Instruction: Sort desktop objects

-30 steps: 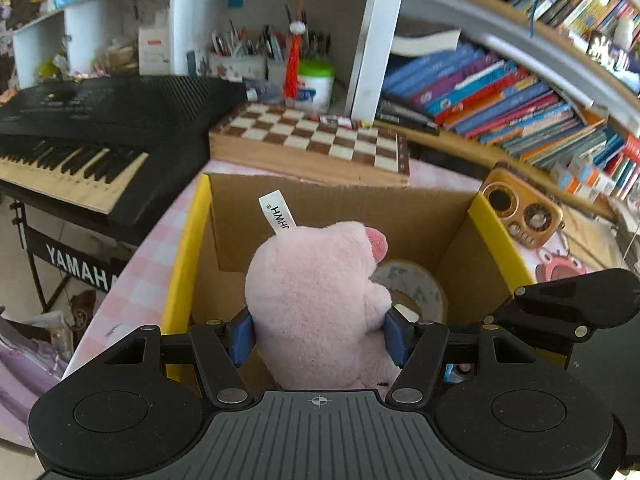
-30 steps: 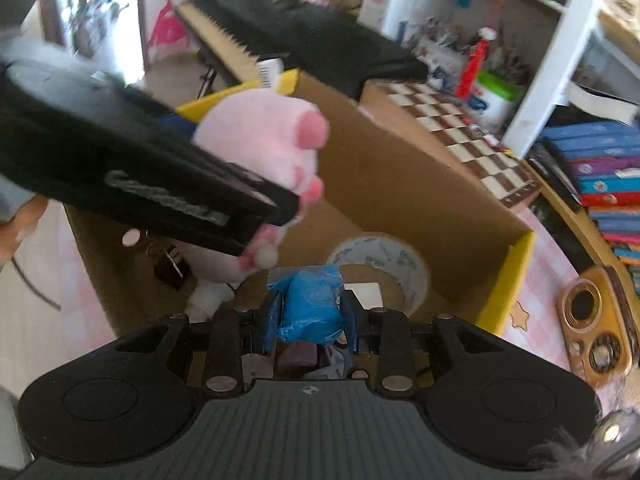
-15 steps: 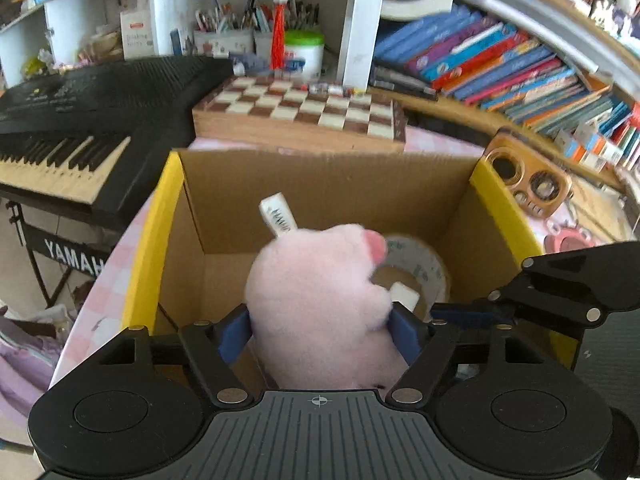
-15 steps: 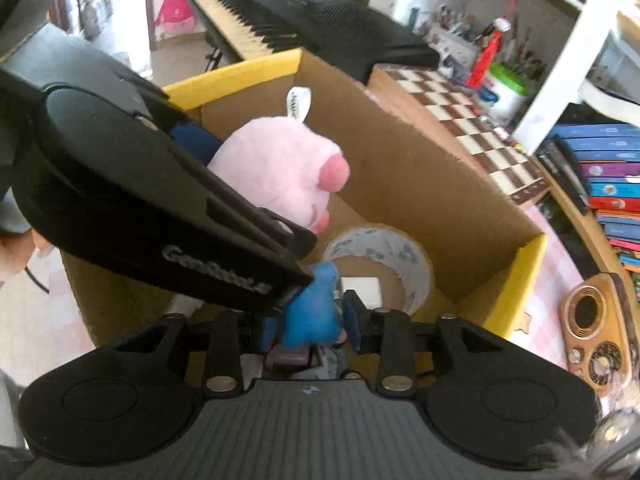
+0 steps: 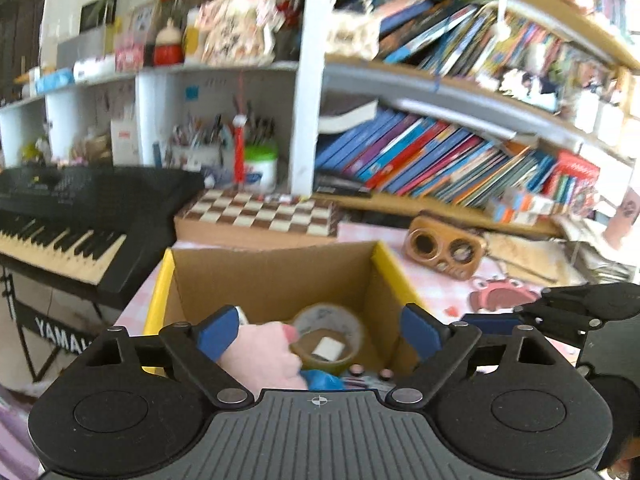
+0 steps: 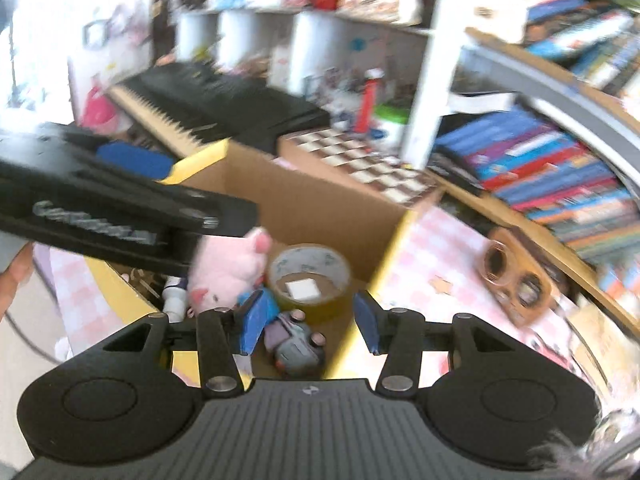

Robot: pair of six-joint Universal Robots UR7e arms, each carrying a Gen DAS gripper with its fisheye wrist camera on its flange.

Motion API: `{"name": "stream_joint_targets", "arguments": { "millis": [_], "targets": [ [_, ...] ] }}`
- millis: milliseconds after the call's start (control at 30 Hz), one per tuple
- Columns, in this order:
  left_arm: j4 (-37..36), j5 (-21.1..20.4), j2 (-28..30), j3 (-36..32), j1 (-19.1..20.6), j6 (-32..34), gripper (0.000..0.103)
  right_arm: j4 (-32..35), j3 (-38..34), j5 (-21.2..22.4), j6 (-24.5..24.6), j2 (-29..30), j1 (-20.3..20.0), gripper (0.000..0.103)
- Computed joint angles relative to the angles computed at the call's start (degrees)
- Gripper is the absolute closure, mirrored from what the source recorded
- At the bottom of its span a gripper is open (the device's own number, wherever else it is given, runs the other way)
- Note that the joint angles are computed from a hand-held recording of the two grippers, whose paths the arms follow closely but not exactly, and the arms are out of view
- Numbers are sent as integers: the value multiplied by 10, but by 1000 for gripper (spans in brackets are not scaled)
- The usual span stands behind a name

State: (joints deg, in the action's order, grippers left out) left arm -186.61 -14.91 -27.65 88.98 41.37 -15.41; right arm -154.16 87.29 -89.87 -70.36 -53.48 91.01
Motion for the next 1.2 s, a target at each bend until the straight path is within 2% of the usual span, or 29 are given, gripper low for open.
{"name": "stream_joint_targets", "arguments": {
  "millis": [100,200,333,433,533,633,767,833,900,1033,1200],
  "targets": [
    [-51,13,12,10,-22,33,9,-51,49,9,36,-39,-15,54],
    [-76,24,16,33,-44,23,7,-107,102,12,61,-75,-30,52],
    [-62,30,13,70,-70,-34,5,-177,169,9,104,-119,-49,50],
    [-24,35,7,103,-89,-104,4,-244,223,1,139,-151,-66,42],
    [47,38,-1,134,-105,-196,3,-309,273,-11,147,-175,-81,38],
    [162,38,-16,157,-118,-309,3,-356,316,-17,146,-197,-98,32],
    [340,26,-37,172,-134,-466,3,-386,355,-31,154,-222,-117,26],
    [398,14,-43,177,-142,-514,2,-387,368,-35,165,-234,-124,23],
    [424,1,-44,178,-147,-534,0,-391,379,-35,169,-244,-131,19],
    [420,-21,-41,175,-149,-527,0,-388,391,-40,169,-259,-139,15],
    [470,-37,-40,161,-149,-556,0,-372,398,-40,169,-274,-146,10]
  ]
}}
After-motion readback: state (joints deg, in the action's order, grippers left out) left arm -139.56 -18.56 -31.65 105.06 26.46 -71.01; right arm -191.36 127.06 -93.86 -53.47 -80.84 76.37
